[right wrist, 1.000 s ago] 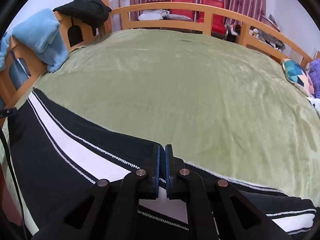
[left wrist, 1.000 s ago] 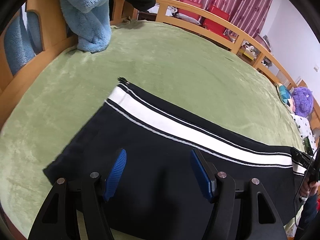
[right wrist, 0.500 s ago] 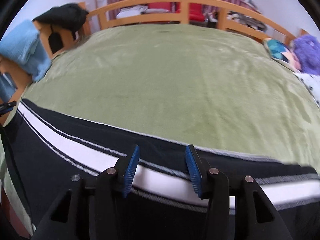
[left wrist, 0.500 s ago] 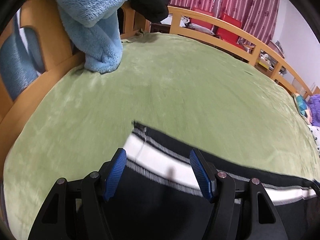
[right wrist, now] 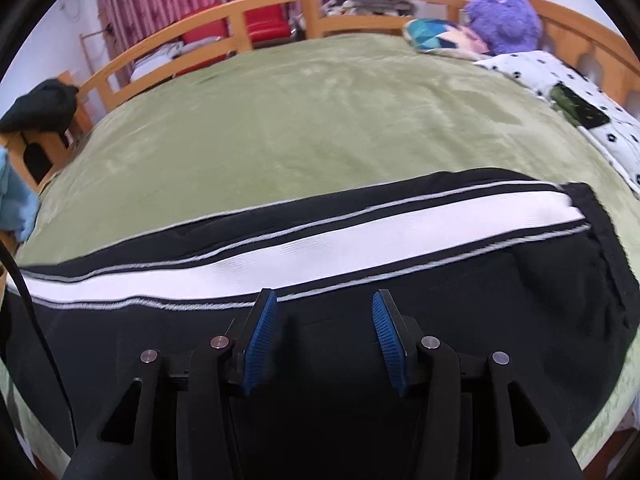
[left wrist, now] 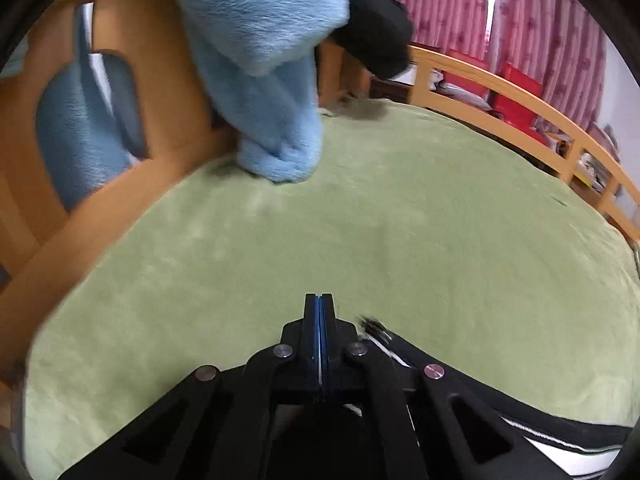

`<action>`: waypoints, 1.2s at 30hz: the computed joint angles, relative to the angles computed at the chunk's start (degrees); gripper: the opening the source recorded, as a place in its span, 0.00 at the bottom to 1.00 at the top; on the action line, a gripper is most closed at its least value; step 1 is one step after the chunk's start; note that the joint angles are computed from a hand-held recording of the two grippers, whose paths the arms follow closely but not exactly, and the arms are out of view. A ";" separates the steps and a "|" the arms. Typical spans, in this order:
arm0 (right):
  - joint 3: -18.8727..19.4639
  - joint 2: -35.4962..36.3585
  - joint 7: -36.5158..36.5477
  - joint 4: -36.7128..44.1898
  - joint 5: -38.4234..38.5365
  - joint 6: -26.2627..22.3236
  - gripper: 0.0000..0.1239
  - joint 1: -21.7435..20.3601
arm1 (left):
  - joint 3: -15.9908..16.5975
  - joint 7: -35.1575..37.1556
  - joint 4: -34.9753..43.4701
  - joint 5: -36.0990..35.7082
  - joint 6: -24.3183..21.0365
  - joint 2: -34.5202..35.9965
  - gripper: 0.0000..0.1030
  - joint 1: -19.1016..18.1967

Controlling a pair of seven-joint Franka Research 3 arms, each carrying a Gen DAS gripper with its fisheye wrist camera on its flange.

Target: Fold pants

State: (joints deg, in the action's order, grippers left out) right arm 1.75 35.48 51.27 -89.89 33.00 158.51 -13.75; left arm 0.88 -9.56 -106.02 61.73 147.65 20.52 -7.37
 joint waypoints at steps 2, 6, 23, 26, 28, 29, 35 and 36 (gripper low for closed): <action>-0.25 0.65 1.04 1.13 0.13 -0.53 0.40 -0.14 | -0.70 1.79 -1.42 -2.79 5.55 -0.16 0.02 2.11; 0.13 1.94 1.67 3.58 -0.13 -0.69 0.42 -0.51 | -2.01 10.20 -1.11 -7.90 9.99 1.10 0.02 2.43; 3.53 1.83 -4.33 4.05 5.60 -2.74 0.52 -1.92 | -1.47 21.35 3.30 -14.36 3.97 3.49 0.62 -0.44; 2.55 1.81 -3.53 3.97 5.14 -2.89 0.52 -0.79 | -2.92 27.41 6.19 -20.55 3.36 6.62 0.62 1.09; 1.66 2.00 -2.43 4.29 4.11 -3.40 0.52 0.05 | -3.89 31.43 8.48 -25.43 2.25 9.11 0.53 1.85; 1.42 2.11 -2.06 4.57 3.70 -3.73 0.52 0.21 | -2.60 30.58 9.10 -24.94 1.04 9.65 0.39 0.42; 0.61 1.94 -0.19 4.19 1.92 -3.13 0.52 1.13 | 2.49 22.81 2.43 -16.74 7.96 4.93 0.16 -3.42; 0.50 1.88 0.28 4.13 1.73 -2.86 0.52 1.27 | 4.24 17.94 -0.03 -13.43 10.67 2.83 0.16 -4.16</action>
